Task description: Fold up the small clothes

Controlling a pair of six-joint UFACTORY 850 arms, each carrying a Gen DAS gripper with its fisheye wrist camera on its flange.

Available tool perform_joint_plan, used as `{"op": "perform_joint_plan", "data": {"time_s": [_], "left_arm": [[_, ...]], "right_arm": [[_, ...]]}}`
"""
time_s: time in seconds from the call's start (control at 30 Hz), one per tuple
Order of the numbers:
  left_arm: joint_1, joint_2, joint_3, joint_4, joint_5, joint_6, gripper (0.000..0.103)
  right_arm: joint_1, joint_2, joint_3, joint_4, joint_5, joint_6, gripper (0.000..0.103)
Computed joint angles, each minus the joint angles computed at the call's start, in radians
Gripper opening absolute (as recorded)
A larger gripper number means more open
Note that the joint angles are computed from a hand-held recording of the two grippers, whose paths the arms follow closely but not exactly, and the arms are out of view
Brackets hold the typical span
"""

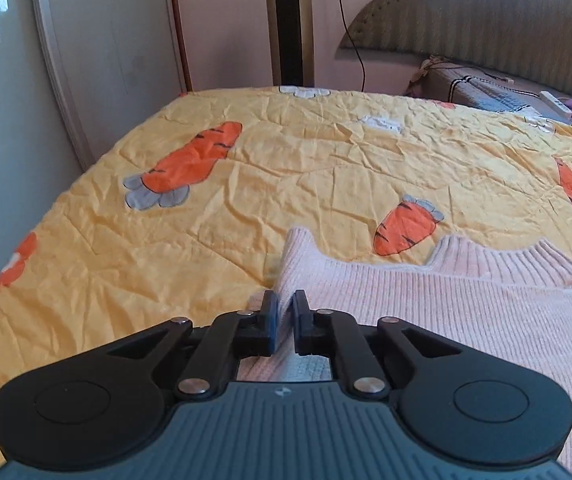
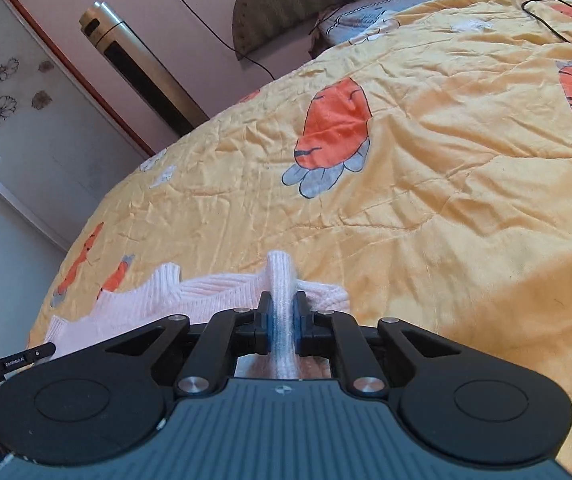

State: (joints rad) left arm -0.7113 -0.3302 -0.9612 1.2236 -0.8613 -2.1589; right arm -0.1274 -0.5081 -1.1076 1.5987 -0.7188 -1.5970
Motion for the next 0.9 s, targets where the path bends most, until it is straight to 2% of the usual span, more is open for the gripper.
{"op": "perform_joint_plan", "data": {"time_s": [0.07, 0.1, 0.17, 0.23, 0.3, 0.4, 0.47, 0.5, 0.6, 0.63, 0.7, 0.77, 0.9], "left_arm": [[-0.059, 0.004, -0.006, 0.031, -0.130, -0.022, 0.011], [-0.091, -0.002, -0.009, 0.067, -0.194, -0.053, 0.015], [-0.126, -0.027, -0.030, 0.129, -0.247, -0.083, 0.032], [-0.127, -0.084, -0.084, 0.153, -0.230, -0.020, 0.073], [-0.115, -0.167, -0.170, 0.109, -0.226, 0.104, 0.074], [-0.073, -0.238, -0.231, 0.013, -0.135, 0.227, 0.074], [-0.062, -0.235, -0.200, 0.028, -0.095, 0.149, 0.074], [-0.056, -0.220, -0.174, 0.049, -0.065, 0.087, 0.074], [-0.046, -0.203, -0.150, 0.067, -0.027, 0.039, 0.075], [-0.045, -0.203, -0.150, 0.067, -0.022, 0.032, 0.076], [-0.047, -0.203, -0.147, 0.070, -0.023, 0.023, 0.076], [-0.050, -0.206, -0.149, 0.069, -0.030, 0.026, 0.076], [-0.048, -0.202, -0.144, 0.077, -0.026, 0.020, 0.076]], "right_arm": [[0.003, 0.033, 0.018, 0.004, 0.036, -0.014, 0.031], [0.006, 0.061, 0.039, 0.033, 0.055, -0.052, 0.031], [0.009, 0.134, 0.104, 0.173, 0.056, -0.207, 0.035], [0.021, 0.177, 0.143, 0.239, -0.004, -0.293, 0.047], [0.067, 0.193, 0.154, 0.231, -0.001, -0.330, 0.066], [0.170, 0.184, 0.159, 0.291, 0.160, -0.515, 0.064], [0.219, 0.148, 0.134, 0.303, 0.306, -0.560, 0.064], [0.223, 0.116, 0.126, 0.323, 0.342, -0.591, 0.066], [0.205, 0.100, 0.135, 0.372, 0.282, -0.622, 0.072], [0.215, 0.104, 0.141, 0.391, 0.300, -0.657, 0.074], [0.234, 0.107, 0.148, 0.417, 0.318, -0.715, 0.084], [0.242, 0.107, 0.150, 0.445, 0.327, -0.750, 0.086], [0.224, 0.112, 0.158, 0.426, 0.288, -0.712, 0.086]]}}
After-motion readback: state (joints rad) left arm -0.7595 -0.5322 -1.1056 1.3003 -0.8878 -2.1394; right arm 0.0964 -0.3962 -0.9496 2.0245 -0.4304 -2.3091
